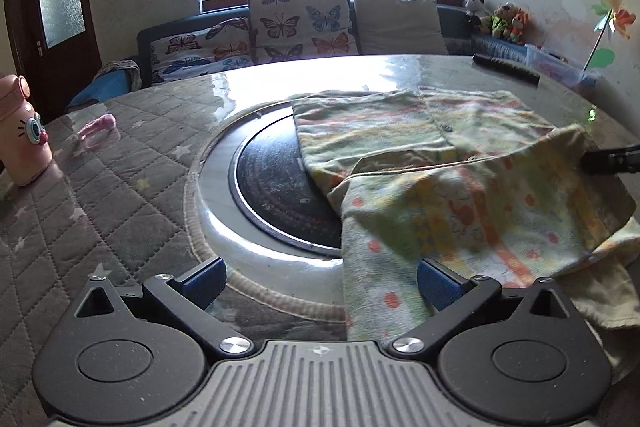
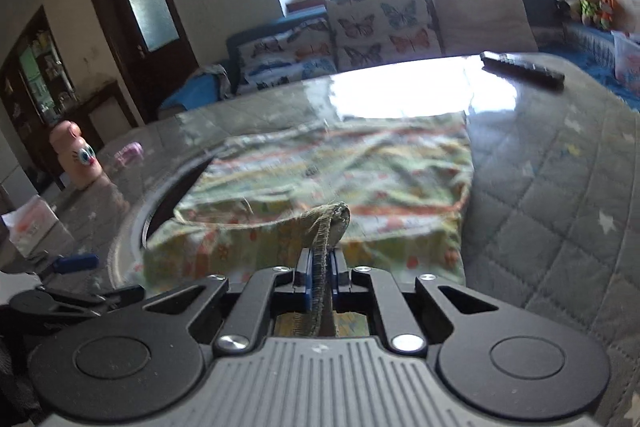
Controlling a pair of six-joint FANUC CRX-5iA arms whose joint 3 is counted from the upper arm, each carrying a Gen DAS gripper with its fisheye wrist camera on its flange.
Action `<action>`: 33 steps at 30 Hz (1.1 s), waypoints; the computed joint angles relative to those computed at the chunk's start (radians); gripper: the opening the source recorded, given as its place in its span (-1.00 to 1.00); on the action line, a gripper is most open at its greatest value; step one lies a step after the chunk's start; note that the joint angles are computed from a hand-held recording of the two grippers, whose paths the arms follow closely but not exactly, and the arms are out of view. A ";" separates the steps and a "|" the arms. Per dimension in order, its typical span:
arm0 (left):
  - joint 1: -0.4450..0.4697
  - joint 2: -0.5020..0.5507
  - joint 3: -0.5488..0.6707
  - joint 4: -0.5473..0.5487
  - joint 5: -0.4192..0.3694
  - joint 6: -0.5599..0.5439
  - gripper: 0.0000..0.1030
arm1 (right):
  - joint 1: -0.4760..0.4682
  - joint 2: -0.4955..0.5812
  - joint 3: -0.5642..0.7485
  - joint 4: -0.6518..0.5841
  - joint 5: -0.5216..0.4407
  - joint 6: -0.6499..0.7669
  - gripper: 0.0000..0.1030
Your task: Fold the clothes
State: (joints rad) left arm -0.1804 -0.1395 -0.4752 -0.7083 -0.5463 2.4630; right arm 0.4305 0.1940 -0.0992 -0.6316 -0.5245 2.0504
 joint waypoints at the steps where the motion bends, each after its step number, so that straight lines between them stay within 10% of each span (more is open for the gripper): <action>1: 0.000 -0.002 0.001 0.000 -0.006 -0.005 1.00 | 0.005 0.010 0.001 0.025 -0.002 -0.025 -0.79; 22: -0.006 0.218 0.222 -0.096 -0.085 0.067 0.76 | 0.034 0.085 0.055 -0.032 0.035 0.235 -0.61; 33: -0.071 0.129 0.163 -0.165 -0.059 0.103 0.77 | 0.005 0.026 0.030 -0.124 -0.052 0.412 -0.41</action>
State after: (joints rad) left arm -0.2514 -0.0108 -0.3125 -0.8735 -0.6055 2.5660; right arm 0.4354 0.2196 -0.0695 -0.7556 -0.5763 2.4623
